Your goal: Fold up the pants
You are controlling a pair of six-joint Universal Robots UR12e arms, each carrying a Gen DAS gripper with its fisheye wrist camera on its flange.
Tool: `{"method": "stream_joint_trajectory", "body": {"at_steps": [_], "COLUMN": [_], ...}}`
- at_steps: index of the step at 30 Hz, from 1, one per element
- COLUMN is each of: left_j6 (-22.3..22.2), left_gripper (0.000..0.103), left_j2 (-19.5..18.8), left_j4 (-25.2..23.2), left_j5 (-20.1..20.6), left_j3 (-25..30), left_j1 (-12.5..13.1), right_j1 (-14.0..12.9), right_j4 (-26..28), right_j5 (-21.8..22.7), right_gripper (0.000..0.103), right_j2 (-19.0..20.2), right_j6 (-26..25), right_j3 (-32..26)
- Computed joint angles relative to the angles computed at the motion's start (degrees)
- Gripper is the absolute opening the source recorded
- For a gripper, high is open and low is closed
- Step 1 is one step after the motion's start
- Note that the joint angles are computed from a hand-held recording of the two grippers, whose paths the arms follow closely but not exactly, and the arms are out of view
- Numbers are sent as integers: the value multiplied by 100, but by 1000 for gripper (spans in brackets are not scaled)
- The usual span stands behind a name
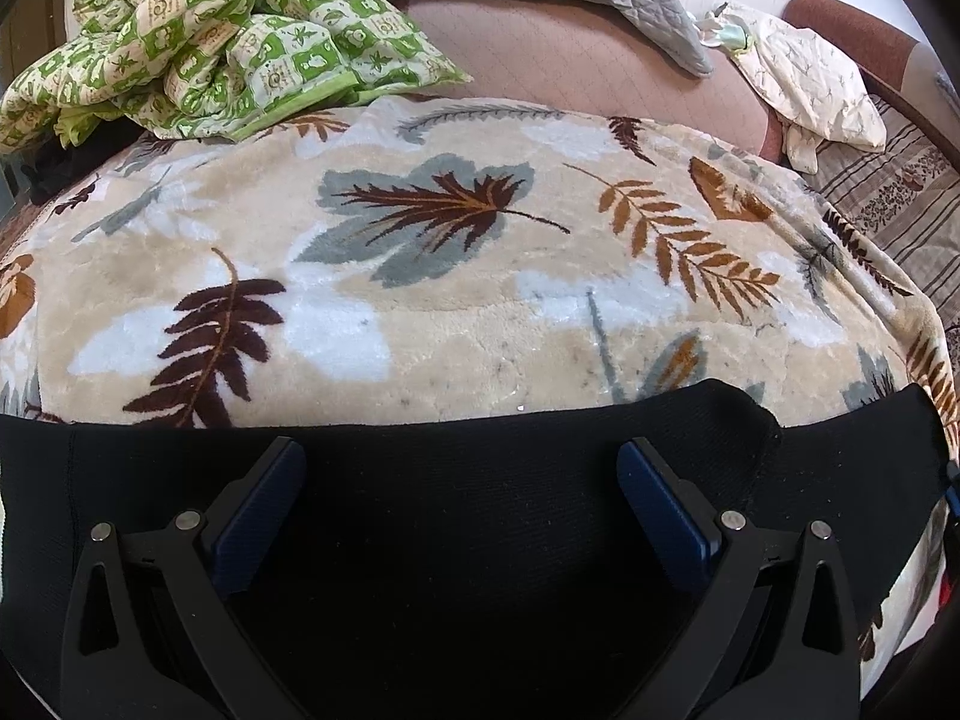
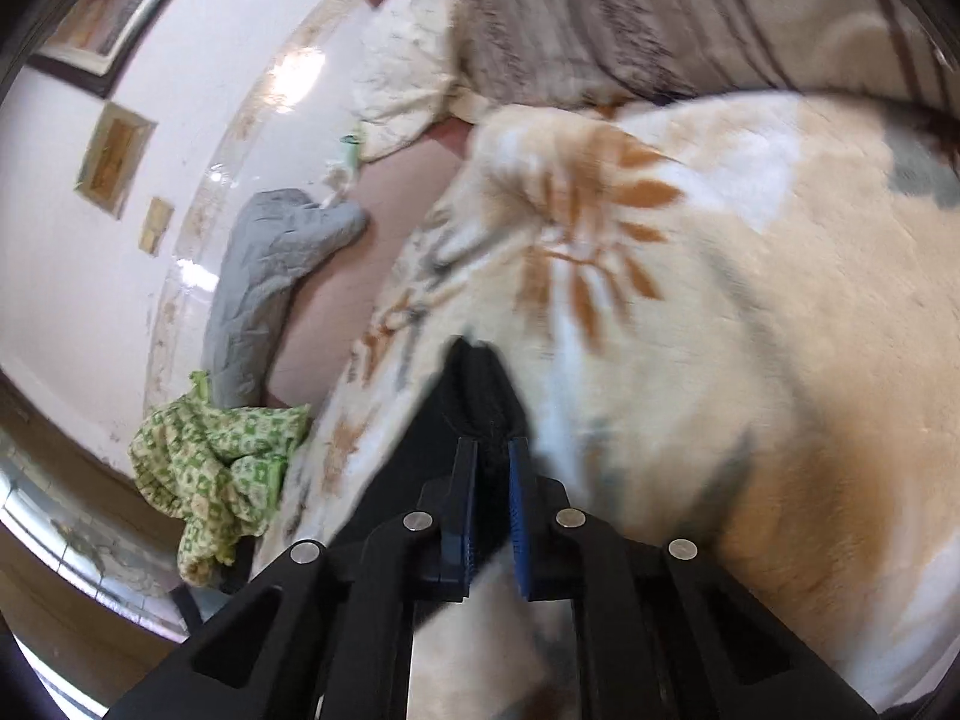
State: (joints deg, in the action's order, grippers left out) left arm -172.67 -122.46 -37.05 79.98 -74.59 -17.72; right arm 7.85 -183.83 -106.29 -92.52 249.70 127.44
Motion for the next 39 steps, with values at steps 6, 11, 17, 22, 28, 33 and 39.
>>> {"method": "stream_joint_trajectory", "body": {"at_steps": [6,11,17,22,28,33,39], "left_j6": [-187,-179,40,-93,452,1025,1748], "left_gripper": [103,103,103,103,103,103,41], "left_j2": [177,353,432,393,503,649,363], "left_j4": [-390,-93,470,408,548,751,-183], "left_j5": [-511,390,792,568,-74,-1471,-1987], "left_j3": [111,-2,-268,-237,-346,-498,-61], "left_j1": [205,233,265,290,275,294,-62], "right_j1": [181,253,467,561,512,440,338], "right_j4": [-238,-621,-319,372,359,443,1623], "right_j5": [634,2328,3419,3064,3423,2156,752], "right_gripper": [8,8,7,8,17,19,14], "right_j2": [324,1014,1755,1910,1994,1193,771], "right_j6": [-1276,-2162,-2854,-3118,-3182,-3490,-3534], "right_j3": [-599,-1270,-2141,-2343,-2327,-1756,-1563]}}
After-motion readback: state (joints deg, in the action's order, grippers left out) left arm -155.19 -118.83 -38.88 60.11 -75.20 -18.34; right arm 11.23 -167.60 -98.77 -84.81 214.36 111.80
